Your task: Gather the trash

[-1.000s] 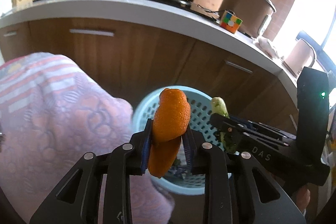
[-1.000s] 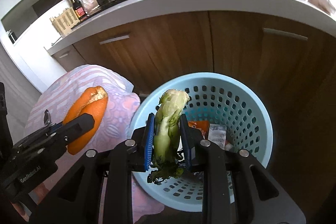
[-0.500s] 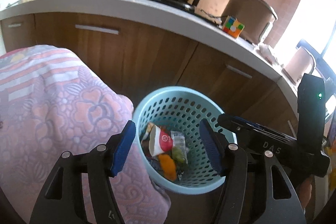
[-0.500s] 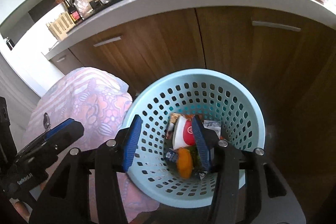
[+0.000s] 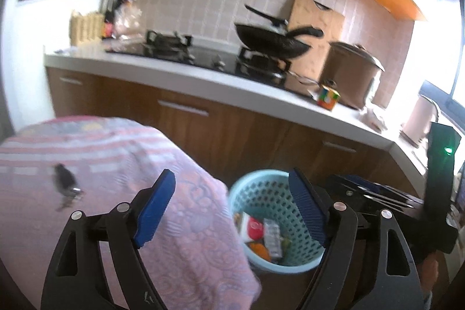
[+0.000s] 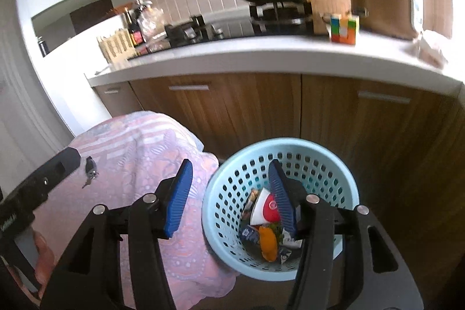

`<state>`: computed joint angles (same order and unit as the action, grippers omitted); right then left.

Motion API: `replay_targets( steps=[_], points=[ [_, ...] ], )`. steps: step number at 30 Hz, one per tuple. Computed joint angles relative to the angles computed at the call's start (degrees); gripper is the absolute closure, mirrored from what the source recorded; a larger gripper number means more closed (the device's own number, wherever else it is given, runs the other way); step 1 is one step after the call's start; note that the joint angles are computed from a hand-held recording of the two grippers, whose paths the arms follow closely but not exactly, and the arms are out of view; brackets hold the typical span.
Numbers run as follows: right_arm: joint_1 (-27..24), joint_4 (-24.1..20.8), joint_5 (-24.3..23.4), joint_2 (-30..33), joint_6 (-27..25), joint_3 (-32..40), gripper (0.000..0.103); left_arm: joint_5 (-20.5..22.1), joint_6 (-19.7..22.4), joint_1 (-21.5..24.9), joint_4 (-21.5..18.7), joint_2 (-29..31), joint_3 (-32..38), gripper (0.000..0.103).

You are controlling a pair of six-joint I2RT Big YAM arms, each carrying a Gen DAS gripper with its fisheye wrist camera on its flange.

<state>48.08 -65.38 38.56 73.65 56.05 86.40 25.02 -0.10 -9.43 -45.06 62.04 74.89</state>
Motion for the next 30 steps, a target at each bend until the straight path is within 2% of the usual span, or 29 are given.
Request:
replay_targets(
  steps=[4,6,10,12,15,20,23,27,30],
  points=[
    [2.3,-1.5,4.8,0.1,-0.1,1.3,0.048,-5.7,-0.1,0.9,1.1,-2.6,-1.0,0.02],
    [3.7,-2.7,7.9,0.4,0.4,1.7,0.042,-7.4,-0.1,1.5,1.1,-3.6,-1.4,0.02],
    [6.0,-4.9,12.8,1.1,1.2,2.4,0.038,-10.7,-0.2,1.9,1.8,-5.8,-3.2,0.019],
    [7.0,-5.1,14.7,1.3,1.3,2.3,0.033,-12.3,-0.1,1.9,2.3,-6.9,-4.2,0.019],
    [8.5,-5.3,16.9,1.4,2.1,2.2,0.031,-15.3,0.5,1.3,4.1,-9.1,-6.1,0.019],
    [9.8,-3.9,18.1,1.4,1.7,1.4,0.031,-15.2,0.7,1.0,4.7,-11.5,-7.7,0.016],
    [10.7,-4.6,19.5,1.6,2.7,1.4,0.03,-15.6,1.0,0.4,5.2,-12.5,-8.3,0.014],
    [11.4,-5.0,20.4,1.1,3.7,0.9,0.027,-18.0,1.4,-1.6,5.4,-13.4,-8.6,0.013],
    [11.7,-4.8,20.5,0.6,4.1,0.4,0.027,-18.1,0.9,-2.7,5.0,-13.5,-8.3,0.013]
  ],
)
